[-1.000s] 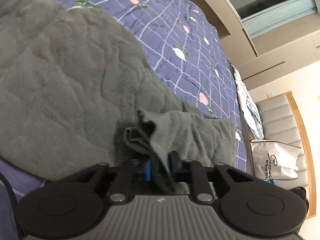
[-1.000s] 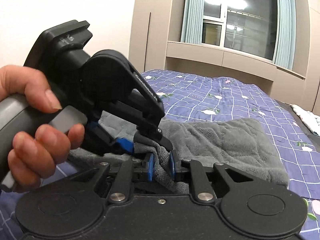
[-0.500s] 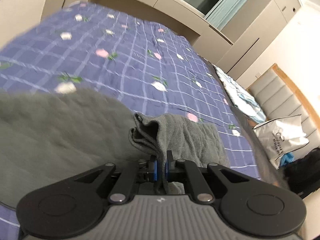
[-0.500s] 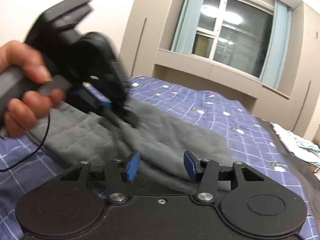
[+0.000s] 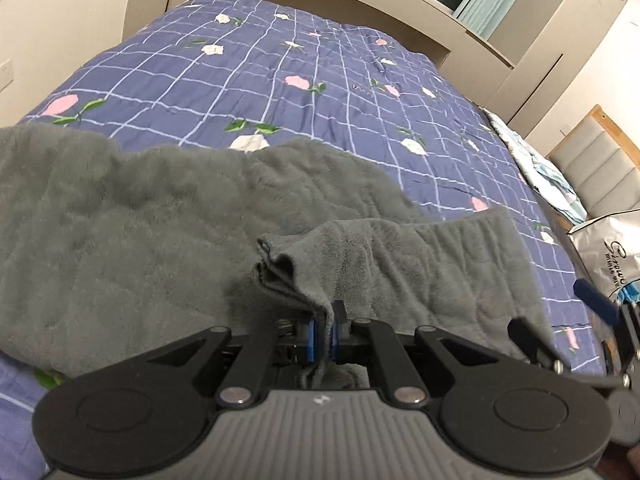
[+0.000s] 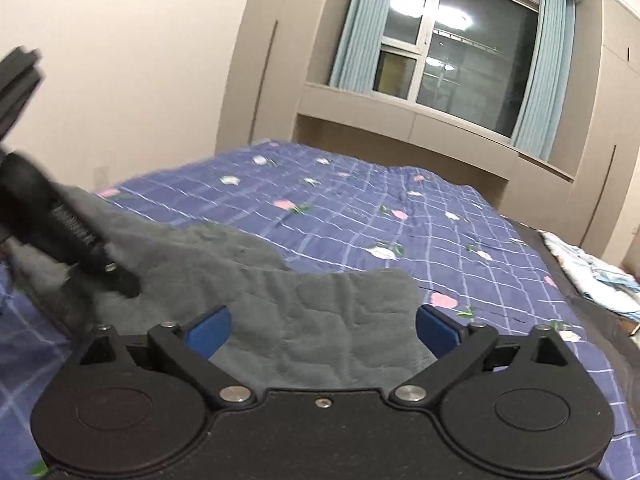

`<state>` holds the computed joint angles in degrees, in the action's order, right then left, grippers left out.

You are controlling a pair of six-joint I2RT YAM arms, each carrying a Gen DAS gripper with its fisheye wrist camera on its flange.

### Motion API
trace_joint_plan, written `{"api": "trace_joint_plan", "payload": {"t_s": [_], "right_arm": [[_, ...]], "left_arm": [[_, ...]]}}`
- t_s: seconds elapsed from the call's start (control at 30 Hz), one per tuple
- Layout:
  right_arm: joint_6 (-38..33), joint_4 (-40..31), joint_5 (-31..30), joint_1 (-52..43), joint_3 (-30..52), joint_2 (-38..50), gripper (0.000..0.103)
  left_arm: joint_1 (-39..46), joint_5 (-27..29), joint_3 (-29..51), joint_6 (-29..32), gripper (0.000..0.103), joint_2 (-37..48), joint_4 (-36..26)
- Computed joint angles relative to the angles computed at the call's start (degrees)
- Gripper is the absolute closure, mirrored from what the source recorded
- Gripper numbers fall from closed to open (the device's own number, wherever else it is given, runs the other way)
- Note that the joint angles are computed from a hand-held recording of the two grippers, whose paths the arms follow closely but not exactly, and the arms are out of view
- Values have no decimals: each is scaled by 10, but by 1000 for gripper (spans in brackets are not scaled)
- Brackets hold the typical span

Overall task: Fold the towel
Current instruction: 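Lay the leg end over the pants with the left gripper and open it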

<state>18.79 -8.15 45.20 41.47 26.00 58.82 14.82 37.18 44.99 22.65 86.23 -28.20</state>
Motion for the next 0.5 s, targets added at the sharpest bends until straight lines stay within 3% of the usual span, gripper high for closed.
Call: {"api": "trace_joint_plan", "payload": {"t_s": [0.13,0.33,0.4,0.47,0.5], "right_arm": [[-41,42,-42,-82,5,54,1],[-102,127,-38,-194,21,151,1],[-114,153,-55,-226,24,184,1],[-107,168,-81,-248,25,205,1],[-103,179,-88,-255,23,216,1]], "left_arm": [[7,16,5,16,96,0,5],[-11,-9,1,15,93,9,28],[-13,-16,4,13,82,15,29],[-13,-28,-1,8,52,6,38],[-14,-37,-1,4,45,2,39]]}}
